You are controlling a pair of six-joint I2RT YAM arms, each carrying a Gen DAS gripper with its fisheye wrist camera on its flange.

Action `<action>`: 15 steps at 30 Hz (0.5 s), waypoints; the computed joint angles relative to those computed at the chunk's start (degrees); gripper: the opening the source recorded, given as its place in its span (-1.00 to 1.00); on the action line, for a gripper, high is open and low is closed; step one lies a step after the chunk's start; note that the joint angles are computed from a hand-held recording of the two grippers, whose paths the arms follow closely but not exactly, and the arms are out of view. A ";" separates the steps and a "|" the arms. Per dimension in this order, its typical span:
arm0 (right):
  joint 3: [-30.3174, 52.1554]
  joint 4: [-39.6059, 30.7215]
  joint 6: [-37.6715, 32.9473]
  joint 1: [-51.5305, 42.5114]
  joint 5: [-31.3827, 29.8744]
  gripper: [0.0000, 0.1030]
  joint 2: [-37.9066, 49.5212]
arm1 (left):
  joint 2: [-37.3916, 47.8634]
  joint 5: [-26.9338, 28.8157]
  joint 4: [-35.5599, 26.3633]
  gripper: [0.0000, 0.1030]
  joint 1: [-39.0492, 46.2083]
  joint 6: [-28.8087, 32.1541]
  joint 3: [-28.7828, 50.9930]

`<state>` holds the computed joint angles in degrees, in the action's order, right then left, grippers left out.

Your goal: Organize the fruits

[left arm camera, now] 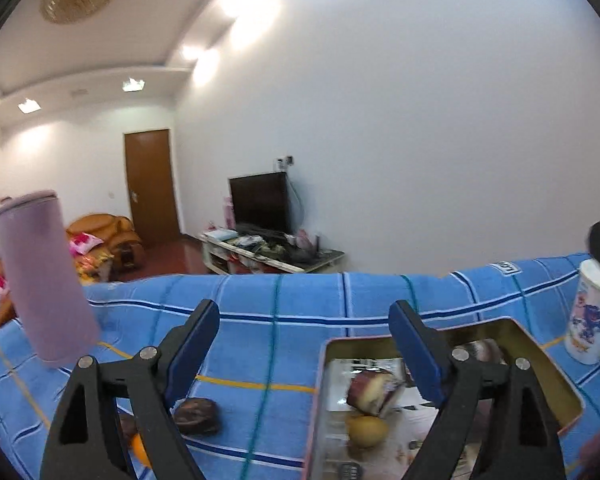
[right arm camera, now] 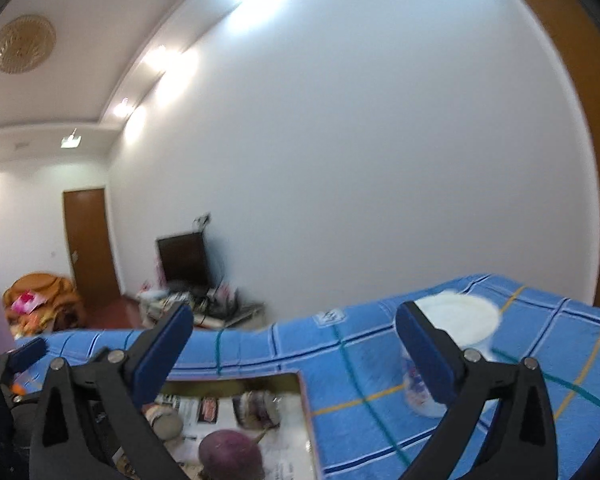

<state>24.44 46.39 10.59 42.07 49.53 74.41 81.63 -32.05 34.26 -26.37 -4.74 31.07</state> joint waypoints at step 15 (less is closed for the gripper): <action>-4.26 34.59 -26.99 12.55 15.56 1.00 8.00 | -10.63 4.31 -3.62 0.72 1.83 -3.77 -7.86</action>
